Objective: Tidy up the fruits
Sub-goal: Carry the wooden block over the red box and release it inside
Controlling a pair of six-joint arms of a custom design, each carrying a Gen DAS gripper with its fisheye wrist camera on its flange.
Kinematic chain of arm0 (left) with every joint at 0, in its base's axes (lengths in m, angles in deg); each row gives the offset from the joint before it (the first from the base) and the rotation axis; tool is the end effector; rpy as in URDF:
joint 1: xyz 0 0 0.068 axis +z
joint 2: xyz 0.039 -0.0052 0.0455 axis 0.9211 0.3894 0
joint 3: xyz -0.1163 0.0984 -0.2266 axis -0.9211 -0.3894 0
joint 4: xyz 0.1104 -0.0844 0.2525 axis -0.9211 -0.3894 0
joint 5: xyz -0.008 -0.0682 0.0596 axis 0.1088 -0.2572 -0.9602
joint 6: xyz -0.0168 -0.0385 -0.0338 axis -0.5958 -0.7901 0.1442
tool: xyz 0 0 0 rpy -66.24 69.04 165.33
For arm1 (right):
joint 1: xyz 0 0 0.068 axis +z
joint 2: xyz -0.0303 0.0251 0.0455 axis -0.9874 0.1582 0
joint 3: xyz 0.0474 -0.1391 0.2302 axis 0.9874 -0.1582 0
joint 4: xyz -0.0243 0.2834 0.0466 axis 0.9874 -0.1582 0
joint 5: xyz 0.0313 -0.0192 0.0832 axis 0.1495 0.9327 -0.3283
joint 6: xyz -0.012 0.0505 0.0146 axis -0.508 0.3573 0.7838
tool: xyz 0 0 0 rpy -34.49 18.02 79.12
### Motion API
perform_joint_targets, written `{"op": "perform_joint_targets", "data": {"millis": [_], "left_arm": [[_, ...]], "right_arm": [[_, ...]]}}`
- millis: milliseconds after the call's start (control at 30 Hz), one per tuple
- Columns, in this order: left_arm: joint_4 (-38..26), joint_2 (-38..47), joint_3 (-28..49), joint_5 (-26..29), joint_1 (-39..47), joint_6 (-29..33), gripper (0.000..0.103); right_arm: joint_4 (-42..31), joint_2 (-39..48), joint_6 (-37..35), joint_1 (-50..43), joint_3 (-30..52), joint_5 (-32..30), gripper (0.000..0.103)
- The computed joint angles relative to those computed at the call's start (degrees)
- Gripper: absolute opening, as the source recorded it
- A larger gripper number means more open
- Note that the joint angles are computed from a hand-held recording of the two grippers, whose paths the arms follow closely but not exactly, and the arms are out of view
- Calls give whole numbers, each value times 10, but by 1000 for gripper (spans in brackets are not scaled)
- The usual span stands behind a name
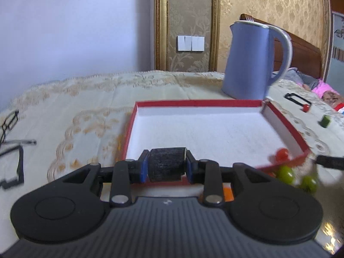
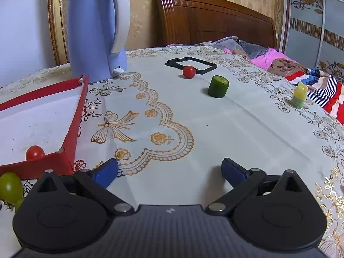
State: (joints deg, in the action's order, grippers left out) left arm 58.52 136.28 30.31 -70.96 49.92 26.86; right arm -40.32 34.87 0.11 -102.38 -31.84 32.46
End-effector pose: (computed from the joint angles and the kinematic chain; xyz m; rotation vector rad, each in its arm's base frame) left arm 0.2546 -0.0709 0.1293 0.0719 2.1015 -0.0250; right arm 0.2659 -0.1037 0.0769 0.3611 2.1797 -0.1998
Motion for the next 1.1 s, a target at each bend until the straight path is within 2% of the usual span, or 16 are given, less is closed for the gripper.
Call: {"op": "perform_joint_targets", "data": {"millis": [133, 300, 400, 500, 533, 633, 700, 800, 833, 900, 967, 1100], "left_arm": [[-28, 95, 84, 66, 31, -23, 30], [-40, 193, 158, 39, 33, -30, 30], [-41, 210, 175, 45, 48, -34, 30], [-24, 220, 173, 8, 38, -23, 31], [-24, 225, 176, 5, 36, -20, 33], [-24, 235, 182, -10, 31, -19, 54], [-17, 234, 178, -8, 32, -18, 57], [-4, 221, 164, -14, 26, -16, 68], [1, 213, 156, -29, 20, -12, 76], [22, 188, 129, -33, 14, 1, 80], [42, 155, 96, -47, 6, 4, 94], [74, 83, 24, -68, -2, 14, 97]], "right_arm": [[-2, 1, 1, -3, 2, -5, 103], [-2, 1, 1, -3, 2, -5, 103], [-3, 1, 1, -3, 2, -5, 103], [-3, 1, 1, -3, 2, -5, 103], [-3, 1, 1, -3, 2, -5, 103], [-4, 0, 1, -3, 2, -5, 103], [-4, 0, 1, -3, 2, -5, 103], [-4, 0, 1, -3, 2, -5, 103], [-5, 0, 1, -3, 2, -5, 103], [-5, -1, 1, -3, 2, -5, 103], [-5, -1, 1, -3, 2, -5, 103], [-6, -2, 0, -3, 1, -5, 103]]}}
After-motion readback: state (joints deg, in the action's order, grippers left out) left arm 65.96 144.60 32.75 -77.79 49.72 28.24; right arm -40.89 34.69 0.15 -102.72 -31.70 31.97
